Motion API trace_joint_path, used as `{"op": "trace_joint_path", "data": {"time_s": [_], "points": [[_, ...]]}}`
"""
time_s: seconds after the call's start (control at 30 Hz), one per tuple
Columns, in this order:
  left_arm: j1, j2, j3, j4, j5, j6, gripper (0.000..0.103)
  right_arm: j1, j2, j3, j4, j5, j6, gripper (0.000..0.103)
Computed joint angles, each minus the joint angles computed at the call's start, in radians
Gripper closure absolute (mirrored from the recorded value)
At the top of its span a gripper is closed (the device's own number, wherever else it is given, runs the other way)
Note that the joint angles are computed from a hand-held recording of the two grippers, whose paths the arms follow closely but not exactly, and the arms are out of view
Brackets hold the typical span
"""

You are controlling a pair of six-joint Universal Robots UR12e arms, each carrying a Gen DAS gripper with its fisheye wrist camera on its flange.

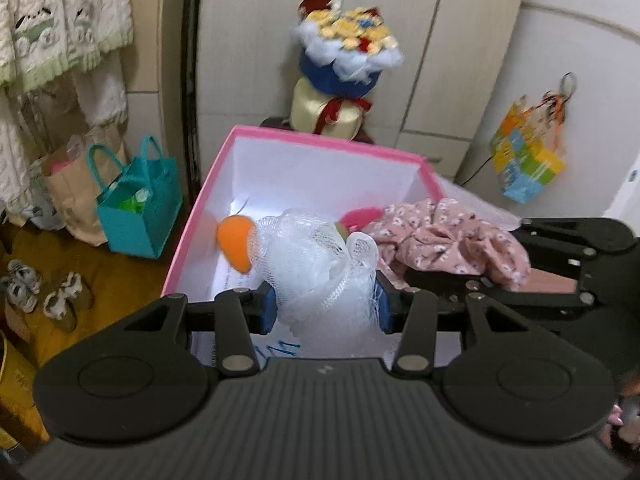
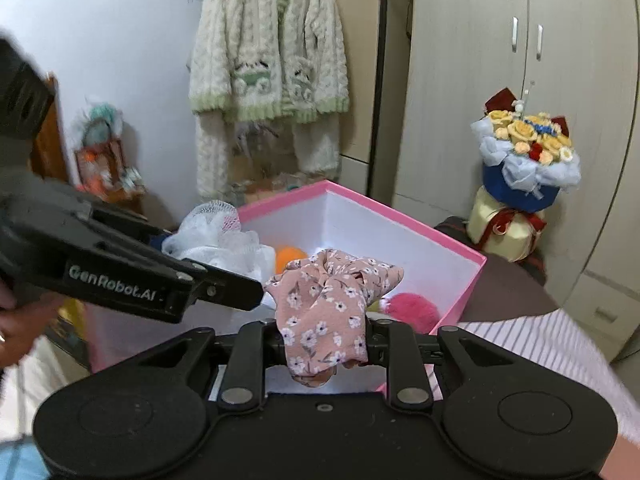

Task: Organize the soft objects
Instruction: 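Release the mesh puff and floral cloth into the pink box with both tools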

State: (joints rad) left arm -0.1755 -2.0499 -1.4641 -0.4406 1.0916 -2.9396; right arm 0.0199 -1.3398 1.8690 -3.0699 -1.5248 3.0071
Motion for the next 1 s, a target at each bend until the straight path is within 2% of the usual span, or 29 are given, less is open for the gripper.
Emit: {"op": "trace_joint_path", "data": {"time_s": [0.13, 0.33, 0.4, 0.47, 0.5, 0.57, 0.6, 0.63, 0.7, 0.77, 0.9, 1.0], "points": [[-0.001, -0.008, 0.014, -0.044, 0.036, -0.004, 0.057, 0.002, 0.011, -0.019, 0.055, 0.017, -0.03, 0.076], [-0.01, -0.006, 0.001, -0.015, 0.053, 0.049, 0.056, 0.001, 0.017, -0.039, 0.116, 0.051, -0.054, 0.072], [-0.018, -0.007, 0.0, -0.004, 0.078, 0.051, 0.055, 0.01, 0.028, -0.05, 0.126, 0.012, -0.058, 0.071], [-0.023, -0.009, -0.005, 0.025, 0.1, 0.054, 0.049, 0.013, 0.034, -0.056, 0.134, -0.002, -0.056, 0.07], [-0.026, -0.01, -0.004, 0.031, 0.117, 0.057, 0.046, 0.011, 0.033, -0.056, 0.14, 0.007, -0.053, 0.067], [-0.028, -0.006, -0.01, 0.05, 0.136, 0.077, 0.044, 0.01, 0.029, -0.053, 0.148, 0.01, -0.053, 0.051], [-0.028, -0.002, -0.016, 0.06, 0.141, 0.084, 0.039, 0.011, 0.026, -0.048, 0.137, 0.0, -0.054, 0.038], [-0.027, 0.004, -0.023, 0.073, 0.141, 0.088, 0.033, 0.012, 0.023, -0.043, 0.125, -0.012, -0.056, 0.035], [-0.019, 0.016, -0.039, 0.1, 0.12, 0.093, 0.03, 0.009, 0.011, -0.031, 0.114, -0.01, -0.054, 0.035], [-0.011, 0.032, -0.053, 0.108, 0.1, 0.091, 0.029, -0.005, -0.007, -0.016, 0.102, 0.029, -0.032, 0.035], [0.01, 0.064, -0.072, 0.092, 0.038, 0.094, 0.027, -0.031, -0.047, 0.013, 0.092, 0.112, 0.025, 0.035], [0.023, 0.095, -0.098, 0.089, -0.003, 0.123, 0.025, -0.038, -0.08, 0.033, 0.094, 0.133, 0.042, 0.035]]}}
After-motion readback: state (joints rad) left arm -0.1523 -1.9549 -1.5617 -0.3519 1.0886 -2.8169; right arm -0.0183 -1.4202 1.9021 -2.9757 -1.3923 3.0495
